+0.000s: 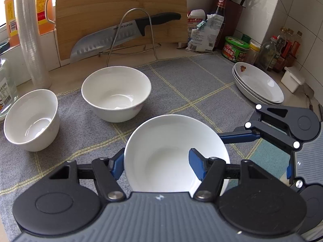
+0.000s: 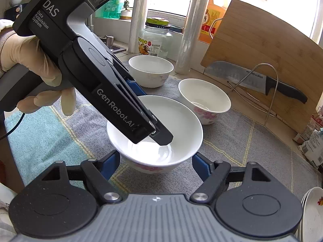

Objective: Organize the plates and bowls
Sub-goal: 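Lift the white bowl with the left gripper and hold it up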

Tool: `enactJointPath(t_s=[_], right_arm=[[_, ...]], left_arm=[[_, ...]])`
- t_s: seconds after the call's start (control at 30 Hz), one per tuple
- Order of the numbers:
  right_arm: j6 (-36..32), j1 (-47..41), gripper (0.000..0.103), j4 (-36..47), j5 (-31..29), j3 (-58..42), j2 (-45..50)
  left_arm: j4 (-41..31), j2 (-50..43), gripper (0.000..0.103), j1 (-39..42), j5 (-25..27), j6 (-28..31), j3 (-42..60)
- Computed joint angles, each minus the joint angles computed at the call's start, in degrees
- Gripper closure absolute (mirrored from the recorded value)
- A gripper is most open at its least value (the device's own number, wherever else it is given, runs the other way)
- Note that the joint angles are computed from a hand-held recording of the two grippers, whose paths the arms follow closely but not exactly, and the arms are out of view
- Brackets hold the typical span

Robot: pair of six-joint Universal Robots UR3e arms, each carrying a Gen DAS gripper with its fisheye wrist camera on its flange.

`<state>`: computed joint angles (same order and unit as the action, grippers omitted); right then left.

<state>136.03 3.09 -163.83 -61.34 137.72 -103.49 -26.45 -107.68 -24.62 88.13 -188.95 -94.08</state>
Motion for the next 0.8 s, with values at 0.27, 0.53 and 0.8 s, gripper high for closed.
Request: enactJointPath(t_s=[0.27,0.53,0.8], right_arm=[[-2.50,-6.79,0.021,4.72,0.91,2.51,-6.01],[-4.77,-11.90,0.021,8.17,1.94,3.82,-9.43],[-5.04,-13.44,0.021,8.47,2.06,3.41,-8.00]], left_arm=[[-2.97,-7.53,0.039,-1.85,-1.90,1.92,10.64],[-5.79,-13.19,0.039,-3.17,-3.03,3.29,19.11],[-7.57,-16.22,0.039,-3.41,-3.66,3.84,23.19]])
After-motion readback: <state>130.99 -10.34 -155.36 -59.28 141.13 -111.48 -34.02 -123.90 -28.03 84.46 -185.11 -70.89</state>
